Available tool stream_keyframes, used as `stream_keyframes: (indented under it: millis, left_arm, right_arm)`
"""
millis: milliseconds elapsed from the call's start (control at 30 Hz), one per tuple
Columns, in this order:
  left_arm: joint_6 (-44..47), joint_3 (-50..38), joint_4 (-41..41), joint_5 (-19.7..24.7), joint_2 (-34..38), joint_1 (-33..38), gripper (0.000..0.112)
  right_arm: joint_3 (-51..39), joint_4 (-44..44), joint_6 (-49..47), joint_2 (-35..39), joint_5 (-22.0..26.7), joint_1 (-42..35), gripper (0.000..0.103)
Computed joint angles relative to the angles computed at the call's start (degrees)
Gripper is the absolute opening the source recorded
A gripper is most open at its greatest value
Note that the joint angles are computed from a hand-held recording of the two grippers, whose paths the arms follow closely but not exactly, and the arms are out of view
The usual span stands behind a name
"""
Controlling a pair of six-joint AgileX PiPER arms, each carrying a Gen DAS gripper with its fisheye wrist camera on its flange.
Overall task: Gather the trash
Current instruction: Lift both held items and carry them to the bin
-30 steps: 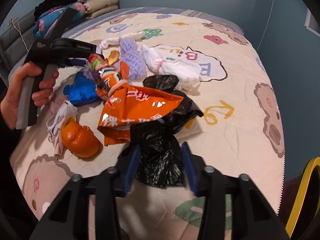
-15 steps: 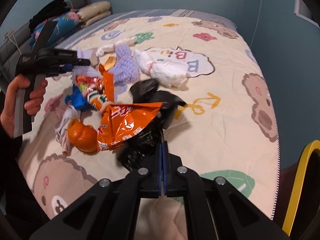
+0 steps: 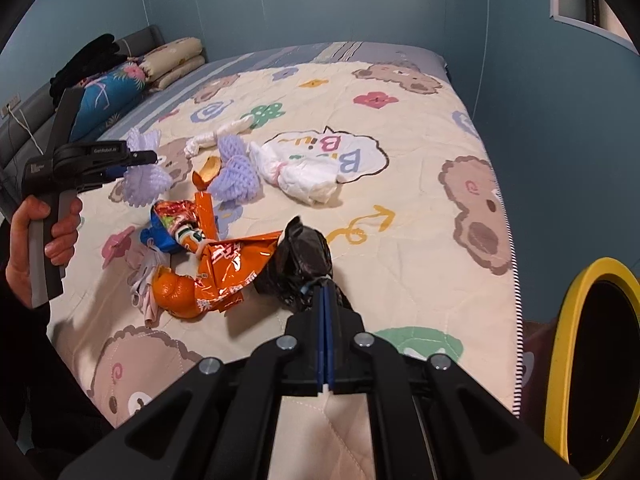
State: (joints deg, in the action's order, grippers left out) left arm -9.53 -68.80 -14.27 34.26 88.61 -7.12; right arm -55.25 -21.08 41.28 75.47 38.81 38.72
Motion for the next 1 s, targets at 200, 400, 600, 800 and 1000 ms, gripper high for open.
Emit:
stream_keyframes:
  millis: [200, 400, 600, 800, 1000]
  left_arm:
    - [-1.24, 0.42, 1.44, 0.43, -2.74, -0.77, 0.036]
    - [-3.13, 0.40, 3.92, 1.05, -5.14, -2.54, 0.036]
    - [-4.97, -0.13, 5.61, 2.01, -6.69, -4.52, 0.036]
    - [-7.39, -0.71, 8.11, 2.73, -8.01, -7.59, 0.036]
    - [-10.10, -1.79, 10.57, 3.40, -8.94, -11.20, 0.036]
  right_arm:
    - [0.86, -2.83, 3.04, -4.32, 2.08, 0.84, 0.001]
    - [1.26, -5.24, 5.29, -8.18, 4.14, 1.61, 0.001]
    - [1.48, -7.86, 7.77, -11.15, 6.43, 3.31, 0.001]
    - [2.59, -9.83, 10.34, -13.61, 8.21, 4.69, 0.001]
    - [3.95, -11.05, 11.76, -16.61, 9.64, 5.00, 0.001]
